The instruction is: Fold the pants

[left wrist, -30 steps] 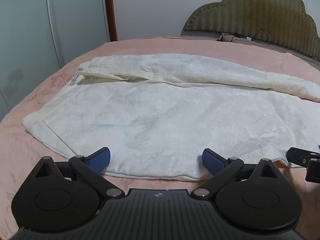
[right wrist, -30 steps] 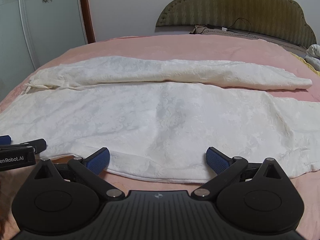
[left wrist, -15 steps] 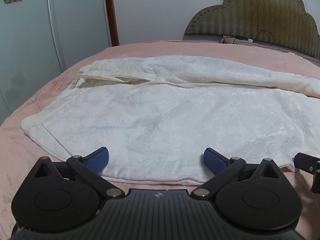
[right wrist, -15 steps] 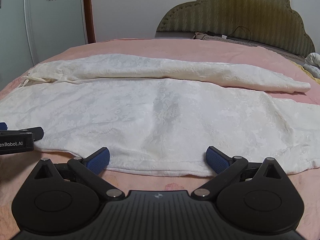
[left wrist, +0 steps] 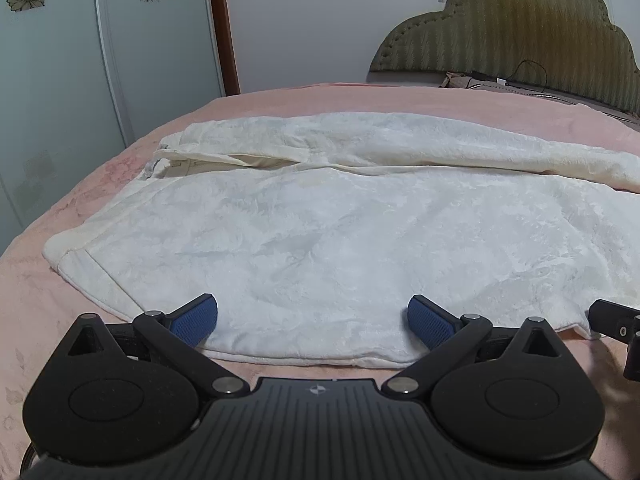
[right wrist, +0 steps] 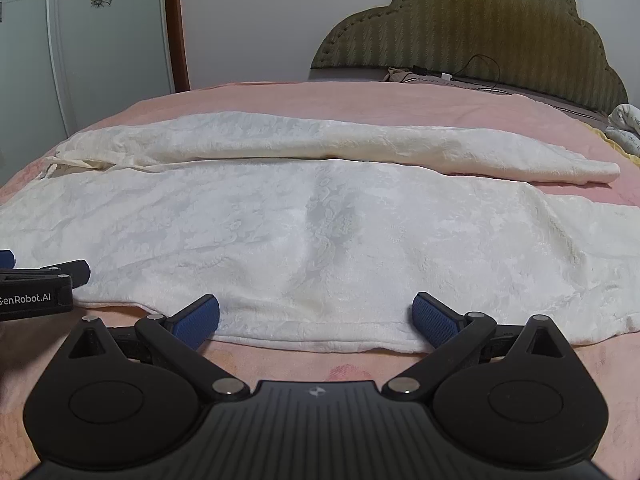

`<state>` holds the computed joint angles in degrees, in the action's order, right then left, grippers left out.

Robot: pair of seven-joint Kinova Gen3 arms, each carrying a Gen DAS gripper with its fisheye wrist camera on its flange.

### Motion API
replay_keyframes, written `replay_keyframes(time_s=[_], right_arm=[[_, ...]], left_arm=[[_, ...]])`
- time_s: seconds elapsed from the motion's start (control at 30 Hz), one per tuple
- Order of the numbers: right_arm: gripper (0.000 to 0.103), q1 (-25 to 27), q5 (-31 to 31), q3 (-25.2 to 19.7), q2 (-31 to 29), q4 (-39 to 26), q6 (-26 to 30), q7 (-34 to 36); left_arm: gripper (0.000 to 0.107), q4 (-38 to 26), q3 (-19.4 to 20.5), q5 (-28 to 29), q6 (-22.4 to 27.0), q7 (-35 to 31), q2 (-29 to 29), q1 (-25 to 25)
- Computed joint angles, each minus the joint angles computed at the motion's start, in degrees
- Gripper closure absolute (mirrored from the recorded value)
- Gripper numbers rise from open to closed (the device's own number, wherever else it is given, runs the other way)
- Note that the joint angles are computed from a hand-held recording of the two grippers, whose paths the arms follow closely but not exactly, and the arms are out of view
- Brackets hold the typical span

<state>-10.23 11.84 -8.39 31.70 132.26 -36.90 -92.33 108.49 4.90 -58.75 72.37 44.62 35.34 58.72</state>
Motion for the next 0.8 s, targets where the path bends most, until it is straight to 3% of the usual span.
replay_keyframes(time_s=[0.8], right_arm=[[0.0,-0.29,-0.48,0.21,0.02,0.09,-0.2,0.13]], left_arm=[[0.004,0.2,0.01,-0.34,-0.32,0.63,0.08,0.08]])
